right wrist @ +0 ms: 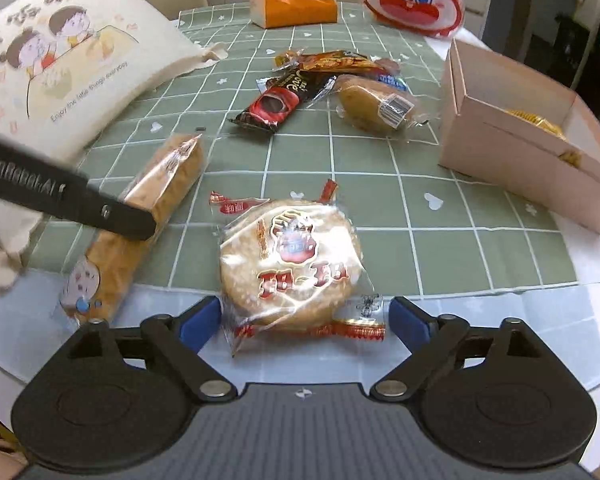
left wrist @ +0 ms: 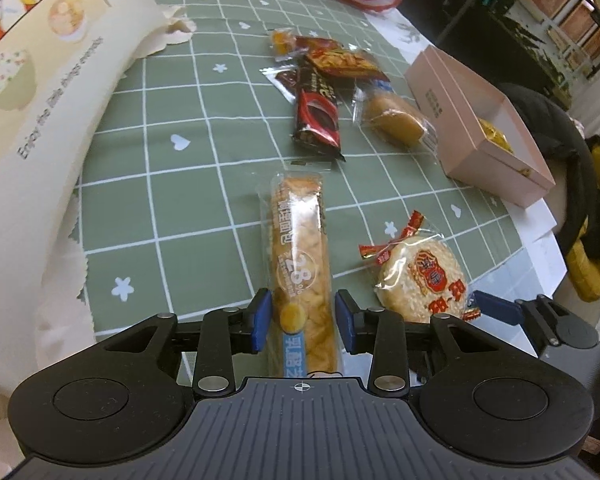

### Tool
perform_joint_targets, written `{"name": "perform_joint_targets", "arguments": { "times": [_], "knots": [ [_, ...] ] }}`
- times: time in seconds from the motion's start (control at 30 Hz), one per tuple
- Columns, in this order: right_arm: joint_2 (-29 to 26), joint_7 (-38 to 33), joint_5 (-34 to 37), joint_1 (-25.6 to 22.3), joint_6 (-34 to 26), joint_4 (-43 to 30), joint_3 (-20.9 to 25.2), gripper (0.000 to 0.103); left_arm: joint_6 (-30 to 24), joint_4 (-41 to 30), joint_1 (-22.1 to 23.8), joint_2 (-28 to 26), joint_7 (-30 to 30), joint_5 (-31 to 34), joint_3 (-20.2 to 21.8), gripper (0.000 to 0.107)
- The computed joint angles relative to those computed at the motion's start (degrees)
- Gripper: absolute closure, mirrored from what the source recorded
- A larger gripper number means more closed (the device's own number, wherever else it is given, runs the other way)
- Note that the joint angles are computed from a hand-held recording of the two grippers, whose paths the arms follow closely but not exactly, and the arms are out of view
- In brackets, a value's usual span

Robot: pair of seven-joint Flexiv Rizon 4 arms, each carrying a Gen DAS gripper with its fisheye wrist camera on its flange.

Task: Organize snacks
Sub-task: 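Grasp the round sesame cracker with the right gripper while the left holds the wafer roll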

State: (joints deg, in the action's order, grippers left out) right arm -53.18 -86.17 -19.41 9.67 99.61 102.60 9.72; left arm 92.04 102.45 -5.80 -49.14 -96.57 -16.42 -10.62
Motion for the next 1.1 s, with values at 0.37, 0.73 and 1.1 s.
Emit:
{"name": "perform_joint_targets", "arguments": {
  "times": [0.37,0.73,1.1],
  "knots": [
    [0.2,-1.4,-1.5,-1.9,-3.0,-0.5,2.2,0.005,-6.9,-4.7,-8.7,-0.4,-1.3,2.2,10.3,0.067],
    [-2.2,-4.2,-3.2,-0.3,-1.9,-5.2,0.7,0.013,-4.5,-3.7,-7.7,-0.4,-4.8,4.1,9.5,0.068],
    [5.6,-2.8,1.7,-3.2,0.9,0.9,0.3,0.025,-2.1,-2.2,-5.5,1.1,1.9,6.5,3.2,0.072]
  ]
}}
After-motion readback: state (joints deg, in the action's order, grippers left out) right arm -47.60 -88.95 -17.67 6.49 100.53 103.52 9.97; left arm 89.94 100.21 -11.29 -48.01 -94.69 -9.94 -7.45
